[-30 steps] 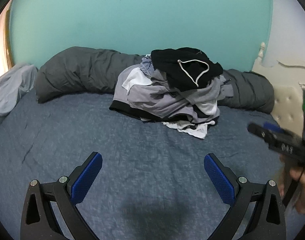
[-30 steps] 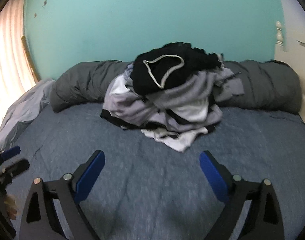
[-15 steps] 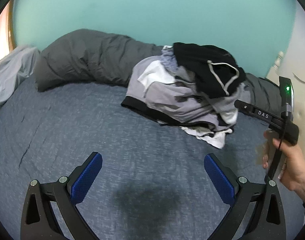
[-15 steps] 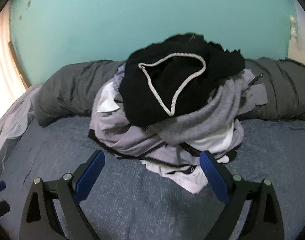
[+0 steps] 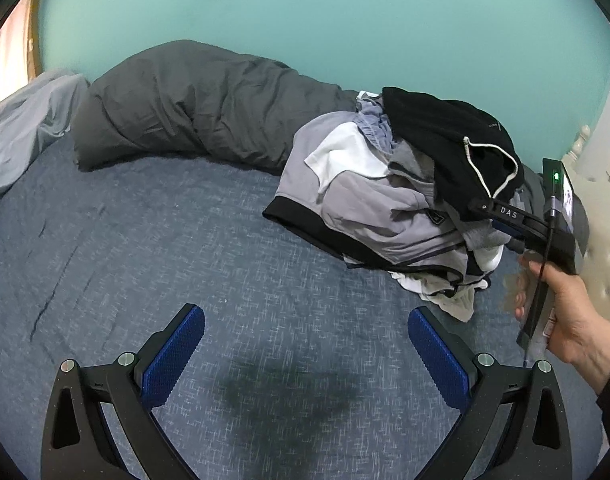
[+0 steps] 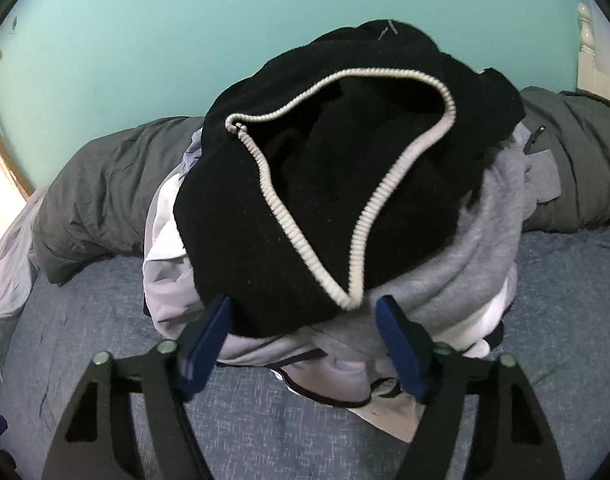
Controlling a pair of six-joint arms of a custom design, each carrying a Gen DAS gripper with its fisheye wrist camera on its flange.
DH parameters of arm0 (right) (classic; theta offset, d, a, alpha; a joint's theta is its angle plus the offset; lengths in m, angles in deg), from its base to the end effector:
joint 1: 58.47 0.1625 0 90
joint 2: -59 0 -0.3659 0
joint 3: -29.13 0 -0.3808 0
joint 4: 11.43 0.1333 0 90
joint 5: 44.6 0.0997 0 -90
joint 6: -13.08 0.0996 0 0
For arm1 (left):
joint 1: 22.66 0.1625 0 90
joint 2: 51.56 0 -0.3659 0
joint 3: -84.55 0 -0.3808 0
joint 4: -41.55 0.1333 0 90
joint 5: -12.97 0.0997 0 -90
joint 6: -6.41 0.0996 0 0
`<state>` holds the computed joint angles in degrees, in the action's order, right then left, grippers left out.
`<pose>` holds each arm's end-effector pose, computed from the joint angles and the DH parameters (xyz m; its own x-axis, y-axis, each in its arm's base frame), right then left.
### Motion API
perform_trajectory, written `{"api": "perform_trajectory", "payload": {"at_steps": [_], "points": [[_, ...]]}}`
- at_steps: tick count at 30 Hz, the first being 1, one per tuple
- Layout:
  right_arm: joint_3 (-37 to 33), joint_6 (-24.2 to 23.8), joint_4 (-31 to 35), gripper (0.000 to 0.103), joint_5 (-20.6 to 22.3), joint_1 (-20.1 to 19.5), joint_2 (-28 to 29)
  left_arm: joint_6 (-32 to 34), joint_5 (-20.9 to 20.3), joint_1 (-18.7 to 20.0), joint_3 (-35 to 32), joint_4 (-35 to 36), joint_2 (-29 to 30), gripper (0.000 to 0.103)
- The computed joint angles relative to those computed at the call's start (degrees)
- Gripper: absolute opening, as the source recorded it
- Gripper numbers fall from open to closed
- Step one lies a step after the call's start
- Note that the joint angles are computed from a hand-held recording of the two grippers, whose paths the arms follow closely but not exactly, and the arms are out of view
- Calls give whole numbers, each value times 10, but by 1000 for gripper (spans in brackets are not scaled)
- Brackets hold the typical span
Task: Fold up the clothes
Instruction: 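Grasp the black hoodie hood with the right tool and lift it off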
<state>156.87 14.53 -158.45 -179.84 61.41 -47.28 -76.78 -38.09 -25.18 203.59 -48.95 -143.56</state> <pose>0.2404 -0.2929 0.3753 -0.8263 0.0251 0.5627 -0.3845 0.7050 -0.5960 -0.3892 -0.1790 0.2412 -0.8501 0.1297 -0.5103 0.4185 0.7546 -0.5053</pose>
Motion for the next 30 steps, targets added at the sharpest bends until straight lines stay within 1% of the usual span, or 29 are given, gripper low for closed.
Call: {"api": "perform_trajectory", "payload": {"at_steps": [1, 2, 5, 7, 10, 12, 13, 17, 20, 22, 26, 30], "points": [[0, -6, -3, 54, 0, 2, 1, 0, -1, 2, 2, -4, -1, 103], [-1, -13, -7, 40, 0, 4, 2, 0, -1, 4, 4, -7, -3, 103], [-3, -32, -17, 21, 1, 10, 5, -6, -4, 3, 9, -4, -6, 103], [1, -59, -31, 17, -2, 26, 2, -11, -7, 1, 12, -4, -10, 103], [7, -89, -45, 15, 7, 54, -16, -24, -11, -13, 13, 9, -13, 103], [12, -92, -37, 14, 9, 80, -35, -38, -14, -25, 11, 22, -15, 103], [13, -86, -26, 14, 8, 94, -47, -45, -17, -32, 9, 30, -14, 103], [18, -49, 23, 13, -8, 153, -87, -72, -28, -61, -2, 57, -11, 103], [21, -20, 64, 12, -28, 202, -116, -95, -35, -91, -11, 80, -13, 103], [19, 8, 95, 12, -40, 238, -132, -111, -40, -112, -17, 95, -14, 103], [17, 77, 171, 12, -60, 314, -154, -140, -48, -147, -23, 115, -14, 103], [16, 183, 269, 12, -78, 390, -188, -185, -63, -192, -13, 137, -27, 103]]}}
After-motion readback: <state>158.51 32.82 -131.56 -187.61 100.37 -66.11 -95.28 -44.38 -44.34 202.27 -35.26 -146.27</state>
